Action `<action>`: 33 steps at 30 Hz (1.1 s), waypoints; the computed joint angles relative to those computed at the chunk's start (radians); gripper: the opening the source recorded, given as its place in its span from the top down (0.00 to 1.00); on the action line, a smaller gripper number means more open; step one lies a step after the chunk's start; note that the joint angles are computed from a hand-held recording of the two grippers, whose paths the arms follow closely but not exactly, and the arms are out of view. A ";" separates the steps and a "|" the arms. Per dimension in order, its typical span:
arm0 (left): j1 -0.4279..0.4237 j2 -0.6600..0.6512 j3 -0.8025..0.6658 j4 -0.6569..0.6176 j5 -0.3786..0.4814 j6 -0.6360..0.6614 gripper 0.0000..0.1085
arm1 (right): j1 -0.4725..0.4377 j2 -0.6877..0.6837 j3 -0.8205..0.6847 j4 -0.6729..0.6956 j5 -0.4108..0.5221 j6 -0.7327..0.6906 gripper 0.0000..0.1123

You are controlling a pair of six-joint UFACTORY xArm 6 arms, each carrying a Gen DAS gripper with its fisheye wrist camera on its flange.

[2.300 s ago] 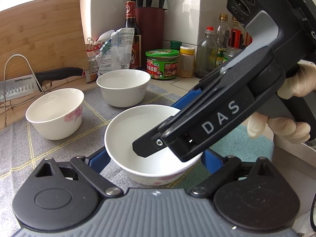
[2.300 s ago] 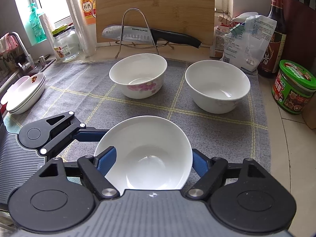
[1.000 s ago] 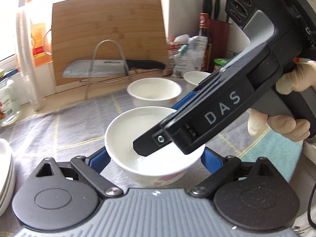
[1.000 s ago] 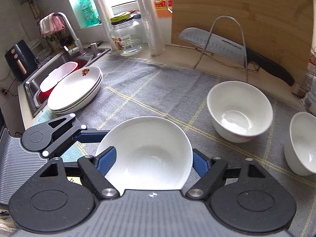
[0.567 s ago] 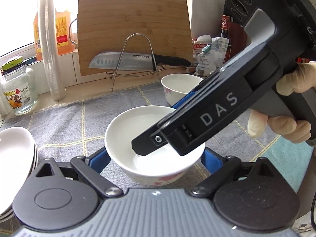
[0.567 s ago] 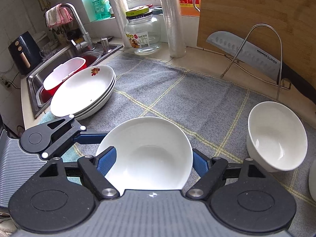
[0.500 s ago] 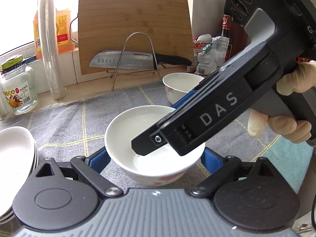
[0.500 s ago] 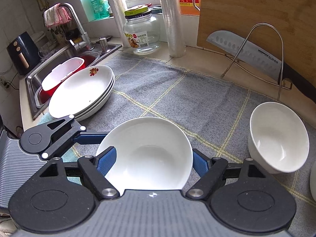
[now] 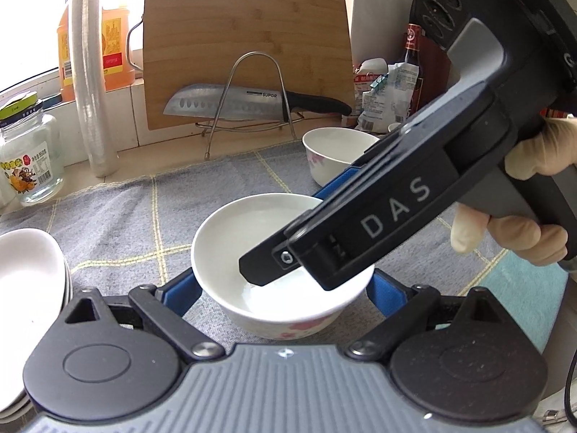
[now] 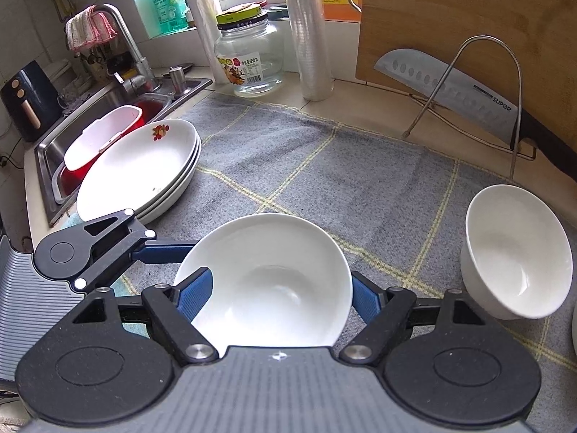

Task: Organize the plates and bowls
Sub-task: 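Lift the white bowl with the right tool and carry it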

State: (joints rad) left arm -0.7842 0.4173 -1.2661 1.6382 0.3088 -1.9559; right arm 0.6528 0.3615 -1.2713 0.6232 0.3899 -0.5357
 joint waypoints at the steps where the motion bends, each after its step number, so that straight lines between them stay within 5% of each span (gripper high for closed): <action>1: 0.001 0.001 0.000 0.001 -0.002 -0.001 0.11 | 0.001 0.002 -0.002 -0.001 0.000 0.001 0.24; 10: -0.009 0.014 0.000 0.015 0.016 0.000 0.09 | 0.000 0.006 0.004 0.092 0.014 -0.059 0.15; 18: -0.008 -0.039 0.060 -0.049 0.008 0.031 0.08 | 0.021 -0.067 0.104 0.077 -0.132 -0.075 0.08; 24: -0.025 -0.117 0.125 -0.187 0.026 0.164 0.08 | 0.009 -0.136 0.237 -0.149 -0.301 0.121 0.08; 33: -0.034 -0.059 -0.015 -0.255 0.035 0.313 0.08 | -0.100 -0.192 0.327 -0.515 -0.370 0.462 0.08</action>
